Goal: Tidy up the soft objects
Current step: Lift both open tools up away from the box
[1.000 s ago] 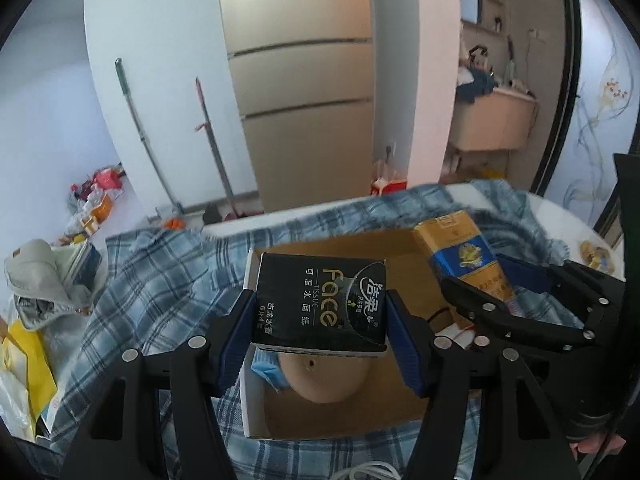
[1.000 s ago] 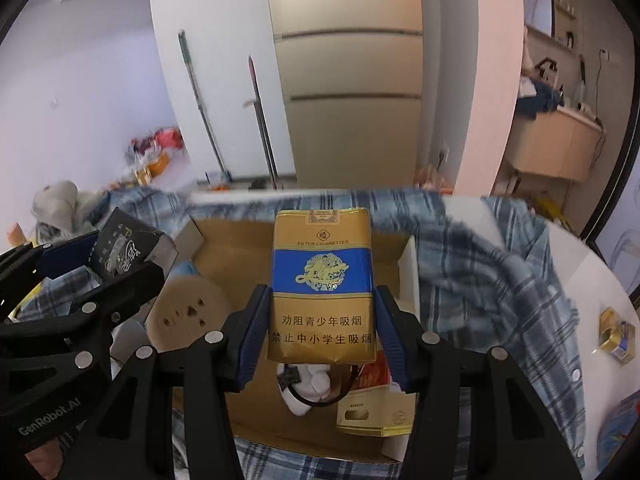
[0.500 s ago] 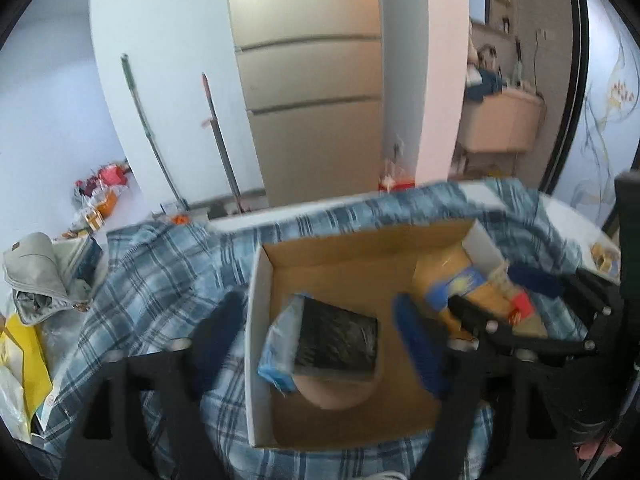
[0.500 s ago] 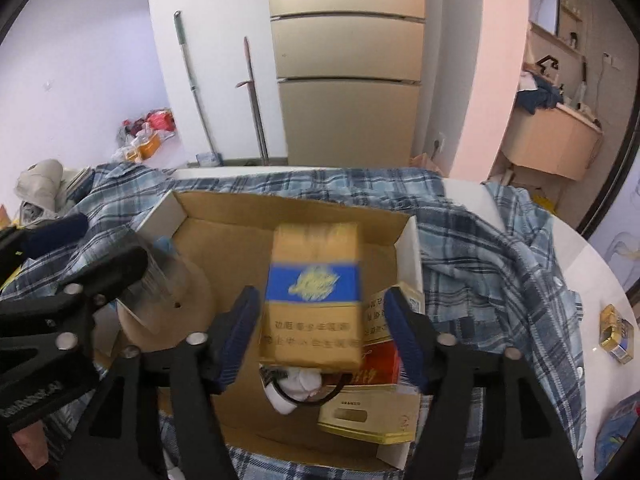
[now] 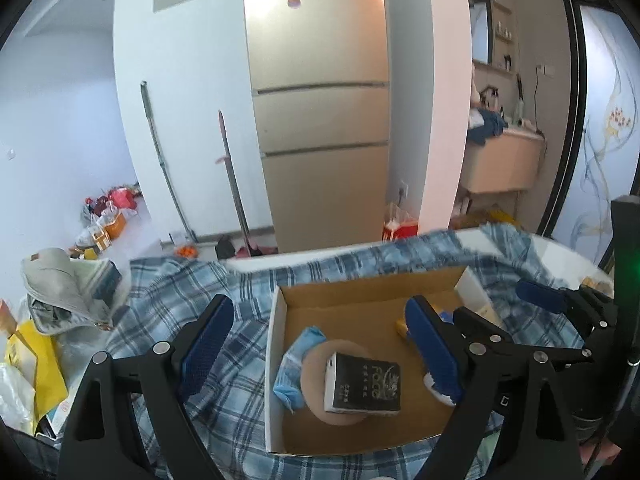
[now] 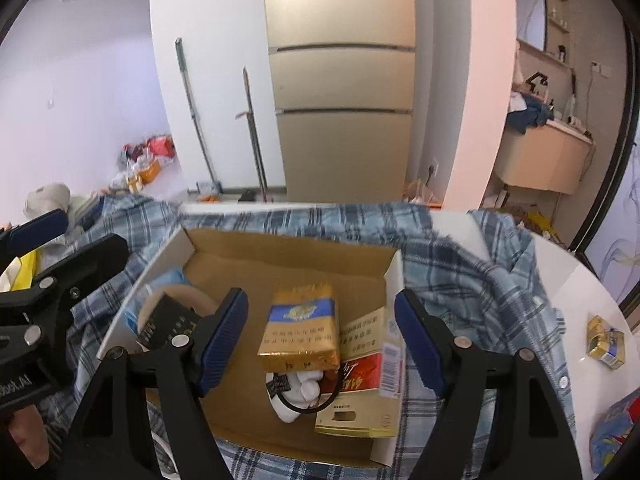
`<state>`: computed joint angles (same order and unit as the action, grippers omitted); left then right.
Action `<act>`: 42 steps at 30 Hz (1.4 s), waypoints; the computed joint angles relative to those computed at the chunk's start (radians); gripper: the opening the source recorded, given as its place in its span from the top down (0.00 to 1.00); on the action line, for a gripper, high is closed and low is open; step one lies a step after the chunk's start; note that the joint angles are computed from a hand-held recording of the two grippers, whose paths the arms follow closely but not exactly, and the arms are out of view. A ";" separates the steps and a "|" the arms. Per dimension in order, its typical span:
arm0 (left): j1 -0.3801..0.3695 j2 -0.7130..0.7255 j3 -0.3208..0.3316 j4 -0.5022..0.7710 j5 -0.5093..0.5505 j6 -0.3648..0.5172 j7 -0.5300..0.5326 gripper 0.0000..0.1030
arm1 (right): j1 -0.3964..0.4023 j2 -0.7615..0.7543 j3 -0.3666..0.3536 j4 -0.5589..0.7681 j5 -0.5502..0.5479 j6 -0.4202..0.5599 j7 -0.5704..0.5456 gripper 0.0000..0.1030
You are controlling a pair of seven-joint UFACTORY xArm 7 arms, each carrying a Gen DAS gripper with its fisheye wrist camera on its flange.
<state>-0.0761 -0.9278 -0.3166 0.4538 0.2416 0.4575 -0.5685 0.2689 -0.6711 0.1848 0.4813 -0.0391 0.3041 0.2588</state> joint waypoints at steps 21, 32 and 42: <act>-0.053 -0.633 -0.103 0.038 -0.035 0.184 0.005 0.00 | -0.039 -0.633 0.086 -0.071 -0.064 0.162 0.106 0.01; -0.125 -0.896 -0.122 -0.060 -0.127 0.223 0.008 0.00 | 0.002 -0.887 0.104 -0.171 -0.026 0.244 0.127 0.01; -0.228 -1.005 -0.216 -0.201 -0.173 0.294 0.018 0.00 | 0.051 -0.996 0.122 -0.309 -0.017 0.222 0.154 0.01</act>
